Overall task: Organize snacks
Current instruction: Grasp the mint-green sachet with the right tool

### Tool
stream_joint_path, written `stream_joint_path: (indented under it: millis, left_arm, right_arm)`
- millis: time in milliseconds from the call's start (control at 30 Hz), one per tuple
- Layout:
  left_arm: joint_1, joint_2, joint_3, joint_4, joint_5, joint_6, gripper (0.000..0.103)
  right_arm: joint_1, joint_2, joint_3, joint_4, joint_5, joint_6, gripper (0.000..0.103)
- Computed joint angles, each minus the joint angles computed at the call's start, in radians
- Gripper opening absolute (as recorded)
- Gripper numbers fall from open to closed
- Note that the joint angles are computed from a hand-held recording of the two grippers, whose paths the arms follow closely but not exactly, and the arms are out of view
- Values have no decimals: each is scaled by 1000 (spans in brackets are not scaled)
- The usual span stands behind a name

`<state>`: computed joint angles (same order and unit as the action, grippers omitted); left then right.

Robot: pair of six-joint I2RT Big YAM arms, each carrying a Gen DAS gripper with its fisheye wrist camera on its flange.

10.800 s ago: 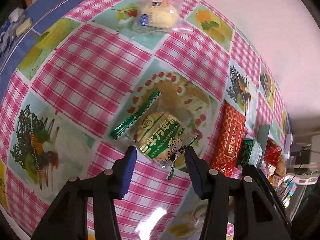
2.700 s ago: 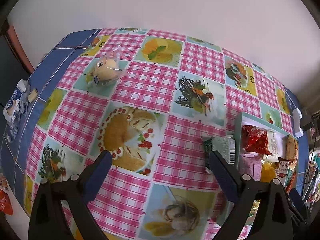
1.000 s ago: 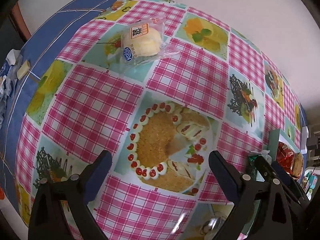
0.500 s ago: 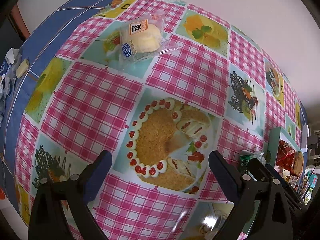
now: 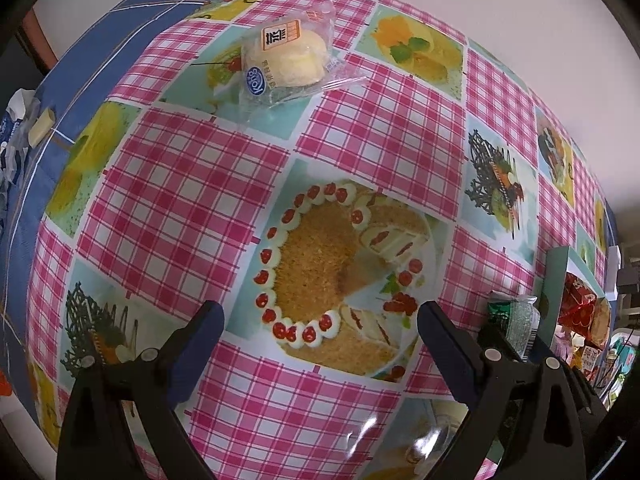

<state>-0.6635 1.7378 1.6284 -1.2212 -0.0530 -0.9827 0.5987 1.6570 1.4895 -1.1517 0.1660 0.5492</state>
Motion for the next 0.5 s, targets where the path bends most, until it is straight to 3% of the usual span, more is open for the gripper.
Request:
stream_joint_path:
  millis: [133, 333, 500]
  left_arm:
    - [-1, 7, 9, -2, 3, 9, 97]
    - [4, 31, 51, -21, 0, 46, 97]
    - [14, 49, 87, -26, -75, 119, 97]
  right_arm:
    - [0, -4, -12, 8, 5, -1, 53]
    - [-5, 4, 3, -6, 23, -7, 53]
    - [-28, 23, 32, -9, 5, -11, 53]
